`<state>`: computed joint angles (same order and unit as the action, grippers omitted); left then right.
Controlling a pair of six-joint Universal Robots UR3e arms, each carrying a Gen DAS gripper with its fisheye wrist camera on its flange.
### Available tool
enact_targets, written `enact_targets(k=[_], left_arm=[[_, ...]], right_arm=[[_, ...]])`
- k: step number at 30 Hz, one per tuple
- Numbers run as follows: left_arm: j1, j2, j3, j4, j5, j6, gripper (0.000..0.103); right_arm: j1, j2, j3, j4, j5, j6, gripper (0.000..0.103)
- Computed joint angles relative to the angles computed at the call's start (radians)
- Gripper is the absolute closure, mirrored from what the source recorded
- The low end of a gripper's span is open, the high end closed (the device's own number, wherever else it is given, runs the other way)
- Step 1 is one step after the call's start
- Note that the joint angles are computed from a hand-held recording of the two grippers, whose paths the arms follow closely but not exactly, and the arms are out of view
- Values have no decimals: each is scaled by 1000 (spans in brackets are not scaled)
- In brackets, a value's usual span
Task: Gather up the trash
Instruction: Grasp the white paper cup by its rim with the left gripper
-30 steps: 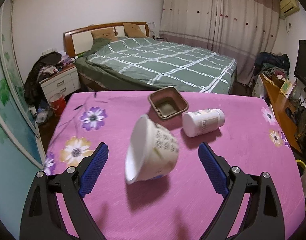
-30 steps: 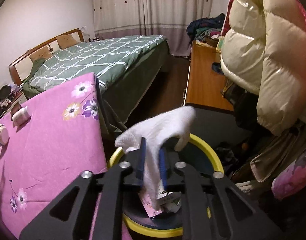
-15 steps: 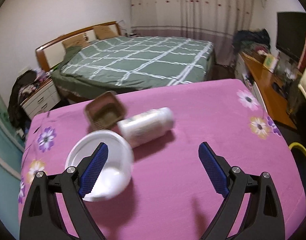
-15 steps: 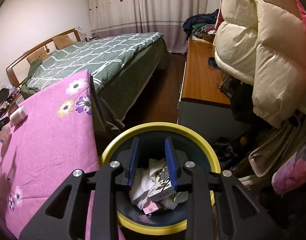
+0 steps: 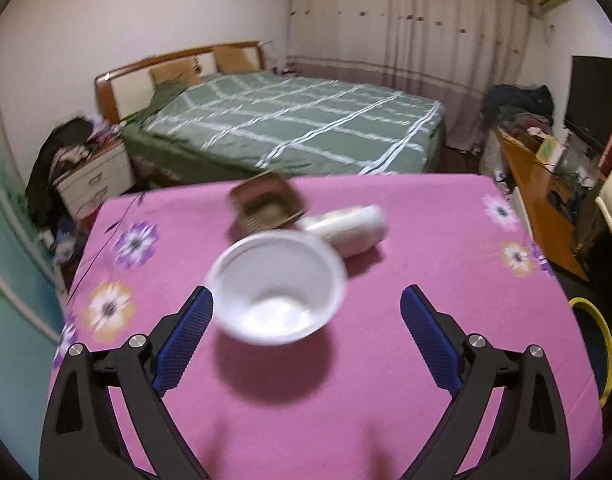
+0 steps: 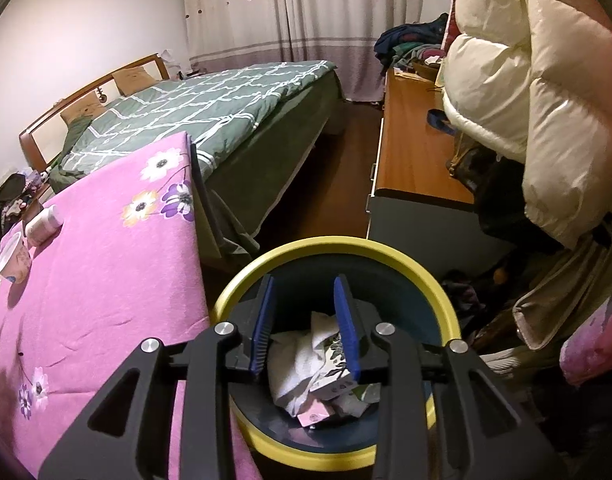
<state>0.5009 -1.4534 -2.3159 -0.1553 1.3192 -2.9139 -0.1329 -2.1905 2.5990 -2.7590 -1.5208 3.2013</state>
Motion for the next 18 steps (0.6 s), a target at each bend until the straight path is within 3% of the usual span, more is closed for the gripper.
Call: enact_targets(k=[4,8,18], left_arm=[[42,-25,-16,-30,-8,25,9],[-5,-107,0,-2,19,25,9],[-145,-364,182,81,200,-83,9]], right_arm=[[41,63,-15,-48,-13,23,73],[88,108,-34,-80,-37,41,71],[93,131,-41,-90,-45,51,68]])
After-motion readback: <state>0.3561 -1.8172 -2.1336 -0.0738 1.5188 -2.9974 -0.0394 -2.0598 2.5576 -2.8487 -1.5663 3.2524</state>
